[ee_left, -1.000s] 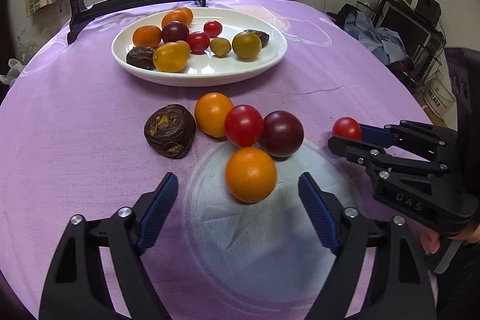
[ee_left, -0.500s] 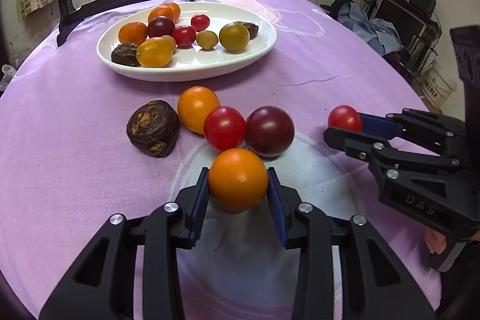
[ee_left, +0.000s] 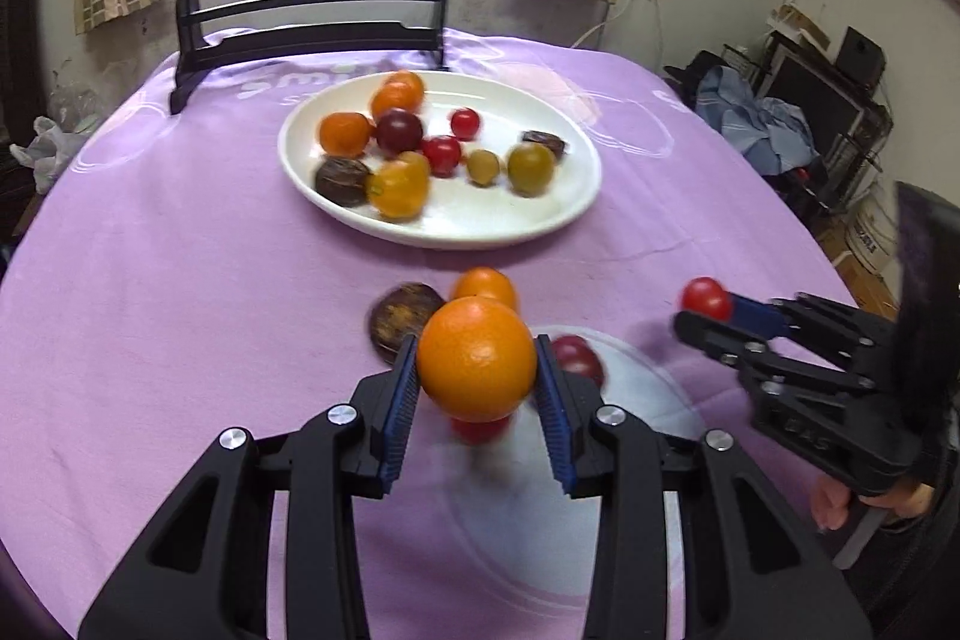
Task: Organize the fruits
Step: 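Place the orange and red tomatoes on the plate, opening both tools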
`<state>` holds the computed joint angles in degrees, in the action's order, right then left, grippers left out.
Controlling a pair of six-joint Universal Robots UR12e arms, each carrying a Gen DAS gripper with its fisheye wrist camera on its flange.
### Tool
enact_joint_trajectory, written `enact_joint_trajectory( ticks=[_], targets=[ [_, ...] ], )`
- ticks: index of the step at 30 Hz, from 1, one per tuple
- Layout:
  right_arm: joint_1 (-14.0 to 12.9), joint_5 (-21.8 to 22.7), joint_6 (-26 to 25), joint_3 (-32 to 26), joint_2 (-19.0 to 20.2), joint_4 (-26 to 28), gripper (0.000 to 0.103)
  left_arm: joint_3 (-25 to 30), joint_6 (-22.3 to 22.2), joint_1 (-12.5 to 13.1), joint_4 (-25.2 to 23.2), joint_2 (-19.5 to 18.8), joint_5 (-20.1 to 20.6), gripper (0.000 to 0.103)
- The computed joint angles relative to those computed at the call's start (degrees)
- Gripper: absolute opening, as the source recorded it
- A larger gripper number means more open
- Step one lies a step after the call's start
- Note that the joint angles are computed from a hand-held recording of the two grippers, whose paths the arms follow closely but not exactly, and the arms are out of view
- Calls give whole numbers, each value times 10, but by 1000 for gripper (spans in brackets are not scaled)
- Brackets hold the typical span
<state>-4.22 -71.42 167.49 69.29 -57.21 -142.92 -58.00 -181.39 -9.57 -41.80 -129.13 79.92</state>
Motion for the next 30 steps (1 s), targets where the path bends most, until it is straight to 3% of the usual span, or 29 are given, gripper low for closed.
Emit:
enact_joint_trajectory(
  ticks=[7,18,19,20,21,23,30],
  targets=[
    [10,2,-19,-68,34,-3,30,102,-10,6,-30,-50,39,36],
    [28,-10,-1,-228,130,94,31,329,-41,5,-159,-181,52,37],
    [28,-9,6,-235,136,98,44,342,-49,6,-162,-190,49,49],
    [28,-12,15,-236,137,93,59,345,-57,6,-155,-193,52,66],
    [28,-15,27,-230,137,77,61,341,-62,5,-142,-192,58,70],
    [27,-11,28,-225,135,76,61,321,-57,4,-114,-183,63,70],
    [17,4,43,-181,108,63,61,257,-55,5,-95,-145,57,74]
  ],
)
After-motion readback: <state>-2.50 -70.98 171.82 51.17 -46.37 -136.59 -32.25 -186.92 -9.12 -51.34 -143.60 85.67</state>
